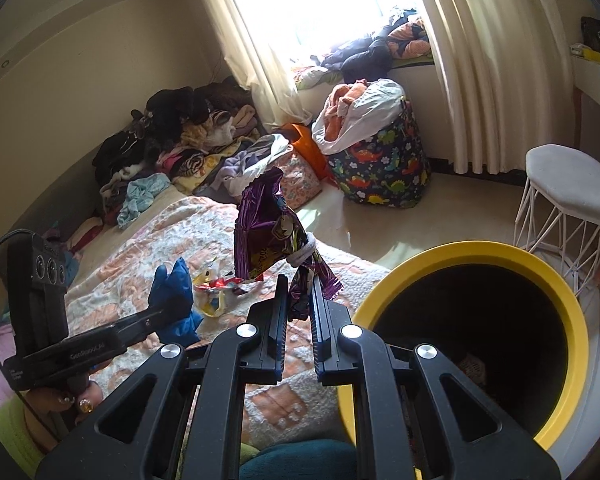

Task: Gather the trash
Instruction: 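Carry the blue cloth and purple wrapper over the bin with both tools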

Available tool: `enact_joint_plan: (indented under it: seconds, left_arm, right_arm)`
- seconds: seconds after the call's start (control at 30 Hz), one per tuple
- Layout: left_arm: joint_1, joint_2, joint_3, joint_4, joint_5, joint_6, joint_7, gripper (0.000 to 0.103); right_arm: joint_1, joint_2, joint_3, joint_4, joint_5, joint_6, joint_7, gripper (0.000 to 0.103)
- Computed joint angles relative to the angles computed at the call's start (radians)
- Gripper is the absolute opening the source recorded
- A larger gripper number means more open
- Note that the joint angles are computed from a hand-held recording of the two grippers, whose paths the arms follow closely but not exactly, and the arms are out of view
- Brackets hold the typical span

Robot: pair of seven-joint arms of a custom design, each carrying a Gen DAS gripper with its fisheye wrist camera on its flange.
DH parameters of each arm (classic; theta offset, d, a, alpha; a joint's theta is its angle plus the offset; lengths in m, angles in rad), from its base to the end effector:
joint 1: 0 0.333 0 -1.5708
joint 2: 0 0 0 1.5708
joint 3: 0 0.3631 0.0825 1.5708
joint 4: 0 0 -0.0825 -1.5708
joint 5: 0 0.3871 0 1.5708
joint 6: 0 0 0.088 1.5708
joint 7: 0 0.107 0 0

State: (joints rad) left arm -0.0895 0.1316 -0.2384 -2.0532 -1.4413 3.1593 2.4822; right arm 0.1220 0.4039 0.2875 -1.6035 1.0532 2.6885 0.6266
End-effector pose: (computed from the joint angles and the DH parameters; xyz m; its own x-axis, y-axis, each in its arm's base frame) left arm 0.5848 -0.0989 0.4746 0.0132 -0.9014 0.4327 -0.6289 -0.3440 -0.6973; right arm 0.6945 0.2315 0.5097 0.5778 -0.7211 -0.3824 -0.6366 -0.1049 -0.7640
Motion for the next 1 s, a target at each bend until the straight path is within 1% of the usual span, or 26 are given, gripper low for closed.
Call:
enact_joint_plan:
  seconds: [0.13, 0.23, 0.37, 0.7, 1.0]
  left_arm:
    - [-0.007, 0.007, -0.006, 0.009, 0.023, -0.004, -0.009, 0.012]
    - [-0.011, 0.015, -0.010, 0.013, 0.068, -0.008, -0.045, 0.012]
    - [-0.009, 0.023, -0.026, 0.019, 0.102, -0.007, -0.062, 0.012]
    - [-0.001, 0.059, -0.062, 0.036, 0.242, -0.013, -0.148, 0.012]
    - [0.013, 0.097, -0.089, 0.047, 0.390, -0.030, -0.256, 0.012]
  right_arm:
    - [-0.010, 0.009, -0.002, 0.012, 0.004, 0.006, 0.003, 0.010]
    - [-0.019, 0.010, -0.001, 0.012, 0.014, 0.014, 0.002, 0.010]
    - [-0.028, 0.015, -0.002, 0.014, 0.026, 0.022, 0.008, 0.010]
    - [-0.052, 0.031, -0.003, 0.022, 0.030, 0.054, 0.052, 0.010]
    - [-0.076, 0.051, 0.000, 0.033, 0.013, 0.081, 0.102, 0.010]
